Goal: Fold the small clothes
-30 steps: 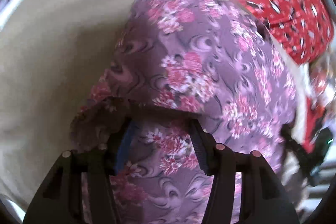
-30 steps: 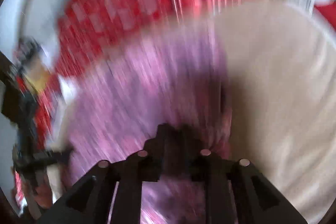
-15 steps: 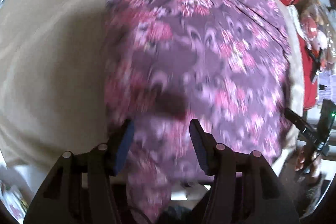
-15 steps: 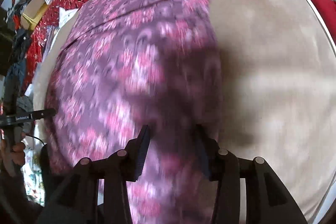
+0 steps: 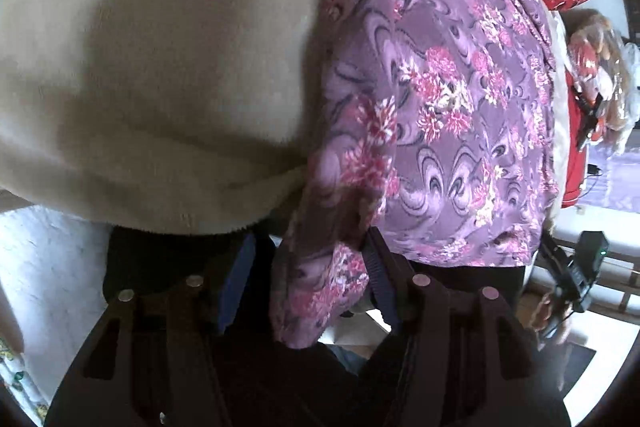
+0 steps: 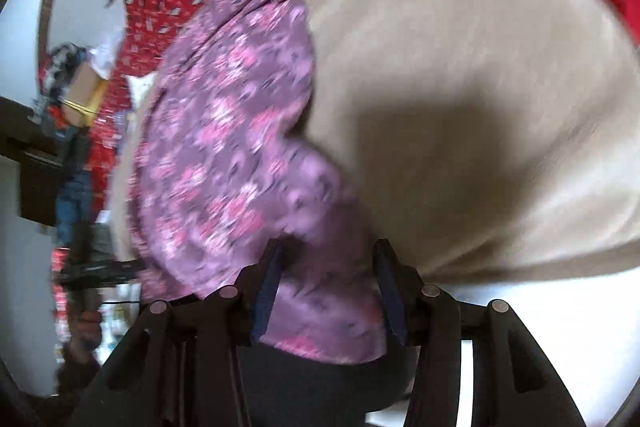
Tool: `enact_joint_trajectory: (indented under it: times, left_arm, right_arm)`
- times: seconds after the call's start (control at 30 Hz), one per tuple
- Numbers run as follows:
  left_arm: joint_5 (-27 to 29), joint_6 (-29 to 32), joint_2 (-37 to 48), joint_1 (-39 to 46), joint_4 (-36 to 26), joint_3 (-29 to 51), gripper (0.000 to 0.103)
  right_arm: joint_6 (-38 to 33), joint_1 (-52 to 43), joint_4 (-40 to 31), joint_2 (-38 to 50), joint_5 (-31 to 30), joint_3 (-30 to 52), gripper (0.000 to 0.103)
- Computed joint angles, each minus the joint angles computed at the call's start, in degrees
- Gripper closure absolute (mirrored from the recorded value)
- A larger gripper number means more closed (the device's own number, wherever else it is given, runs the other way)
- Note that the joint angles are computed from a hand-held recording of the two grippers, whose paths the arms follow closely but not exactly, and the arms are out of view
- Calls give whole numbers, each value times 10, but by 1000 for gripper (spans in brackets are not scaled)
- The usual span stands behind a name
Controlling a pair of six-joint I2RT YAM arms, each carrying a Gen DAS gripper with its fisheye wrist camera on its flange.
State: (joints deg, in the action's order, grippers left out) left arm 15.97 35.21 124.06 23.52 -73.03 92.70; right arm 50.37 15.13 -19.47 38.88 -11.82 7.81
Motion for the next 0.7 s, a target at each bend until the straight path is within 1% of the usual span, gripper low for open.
enact_joint_trajectory:
  times: [0.1, 0.17, 0.23, 0.27, 0.3, 0.33, 0.37, 0.43, 0.53, 0.6, 0.63, 0.7]
  left_arm:
    - [8, 10, 10, 10, -5, 1, 46]
    - [12, 11, 4, 6, 3, -21, 46]
    - [13, 29, -5, 5, 7, -45, 46]
    - [11, 35, -6, 2, 13, -51, 48]
    - [7, 38, -17, -4, 27, -71, 64]
    - [10, 20, -37, -29, 50, -106, 77]
    - [8, 26, -39, -34, 50, -112, 99]
    - [30, 42, -38, -30, 14, -97, 99]
    - [97, 98, -42, -12, -69, -40, 99]
    - [142, 118, -45, -5, -109, -2, 99]
    - [162, 119, -41, -5, -126, 21, 99]
    - [208, 119, -21, -2, -168, 75, 99]
  right_arm:
    - [36, 25, 79, 10, -10, -34, 53]
    - [39, 19, 107, 7, -35, -48, 53]
    - [35, 29, 112, -9, -49, -53, 54]
    - [27, 46, 118, 5, -45, -45, 57]
    - [17, 66, 108, 14, -30, -33, 71]
    - [8, 88, 98, 22, -9, -21, 94]
    - [-1, 107, 86, 21, 8, -9, 94]
    - [-3, 130, 55, -18, 35, 2, 94]
    - [-10, 160, 11, -92, 74, 28, 95]
    - [-13, 166, 7, -113, 86, 40, 96]
    - [-16, 160, 8, -122, 84, 46, 96]
    - [-26, 122, 25, -133, 56, 52, 96]
